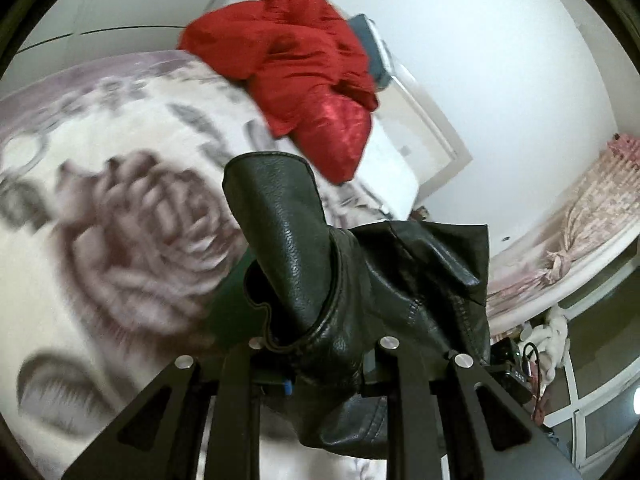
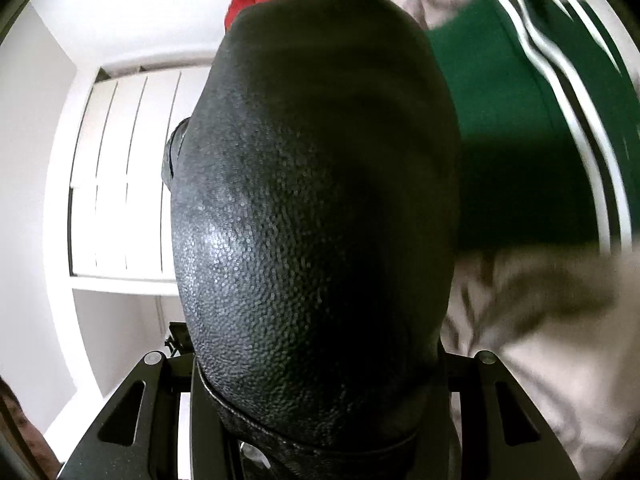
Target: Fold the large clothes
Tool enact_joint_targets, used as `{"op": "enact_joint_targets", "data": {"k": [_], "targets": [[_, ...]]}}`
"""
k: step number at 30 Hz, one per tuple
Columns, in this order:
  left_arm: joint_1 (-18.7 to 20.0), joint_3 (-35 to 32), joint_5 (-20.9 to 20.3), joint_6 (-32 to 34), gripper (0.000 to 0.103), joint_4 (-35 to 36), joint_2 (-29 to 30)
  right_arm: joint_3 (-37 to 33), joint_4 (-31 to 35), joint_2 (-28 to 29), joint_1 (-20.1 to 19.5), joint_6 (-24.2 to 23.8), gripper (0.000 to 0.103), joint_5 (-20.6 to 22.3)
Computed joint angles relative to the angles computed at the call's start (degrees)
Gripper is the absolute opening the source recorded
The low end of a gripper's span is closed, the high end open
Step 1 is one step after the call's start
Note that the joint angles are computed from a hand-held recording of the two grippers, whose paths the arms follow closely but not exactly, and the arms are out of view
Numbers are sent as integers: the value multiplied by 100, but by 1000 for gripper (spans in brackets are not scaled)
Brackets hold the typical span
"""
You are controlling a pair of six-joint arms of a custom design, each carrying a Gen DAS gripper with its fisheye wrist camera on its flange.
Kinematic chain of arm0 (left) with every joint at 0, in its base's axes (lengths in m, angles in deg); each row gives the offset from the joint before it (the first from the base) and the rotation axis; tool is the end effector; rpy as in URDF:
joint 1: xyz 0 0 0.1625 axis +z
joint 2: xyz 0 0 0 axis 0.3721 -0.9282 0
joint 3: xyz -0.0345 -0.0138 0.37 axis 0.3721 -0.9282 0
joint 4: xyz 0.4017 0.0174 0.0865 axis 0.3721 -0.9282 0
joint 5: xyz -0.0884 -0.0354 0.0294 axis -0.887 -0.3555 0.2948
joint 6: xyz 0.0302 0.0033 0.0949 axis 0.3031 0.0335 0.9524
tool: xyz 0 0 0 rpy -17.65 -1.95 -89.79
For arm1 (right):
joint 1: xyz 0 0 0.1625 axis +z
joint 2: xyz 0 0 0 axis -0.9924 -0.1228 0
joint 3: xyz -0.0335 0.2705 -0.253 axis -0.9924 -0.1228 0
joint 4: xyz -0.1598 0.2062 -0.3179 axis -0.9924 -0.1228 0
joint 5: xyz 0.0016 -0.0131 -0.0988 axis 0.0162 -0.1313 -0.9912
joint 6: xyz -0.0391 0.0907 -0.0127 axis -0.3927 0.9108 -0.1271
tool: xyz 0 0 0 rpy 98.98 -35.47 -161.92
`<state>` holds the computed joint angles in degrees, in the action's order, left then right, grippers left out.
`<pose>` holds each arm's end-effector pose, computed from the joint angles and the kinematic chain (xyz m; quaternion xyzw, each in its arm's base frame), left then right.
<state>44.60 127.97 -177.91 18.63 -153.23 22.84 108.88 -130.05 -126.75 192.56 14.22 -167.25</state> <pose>-0.1531 -0.6734 0.5382 -0.1830 -0.9681 0.1604 0.0601 0.2848 -0.4196 0.3118 0.2332 0.8742 -0.3682 0.2139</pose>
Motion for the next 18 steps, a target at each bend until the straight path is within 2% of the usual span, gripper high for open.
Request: {"op": "enact_joint_targets", "data": {"k": [4, 7, 9, 11, 12, 16, 18], "targets": [[15, -838, -137, 297, 17, -28, 988, -771, 540, 189, -1136, -634, 46, 887], [113, -1061, -18, 452, 17, 56, 1468, -1172, 821, 622, -1944, -852, 46, 1640], [193, -808, 209, 546, 17, 105, 1542, -1214, 932, 905, -2154, -773, 47, 1574], [286, -449, 568, 701, 18, 55, 1570, -1506, 1410, 1106, -2551, -935, 49, 1748], [323, -294, 647, 772, 18, 14, 1538, -1562, 1466, 1149, -2622, -1001, 53, 1771], [411, 65, 598, 842, 27, -43, 1387, -1878, 2181, 1114, -2727, -1201, 60, 1810], [376, 56, 631, 824, 28, 39, 1350, -2373, 3106, 1116, -2568, -1230, 74, 1349]]}}
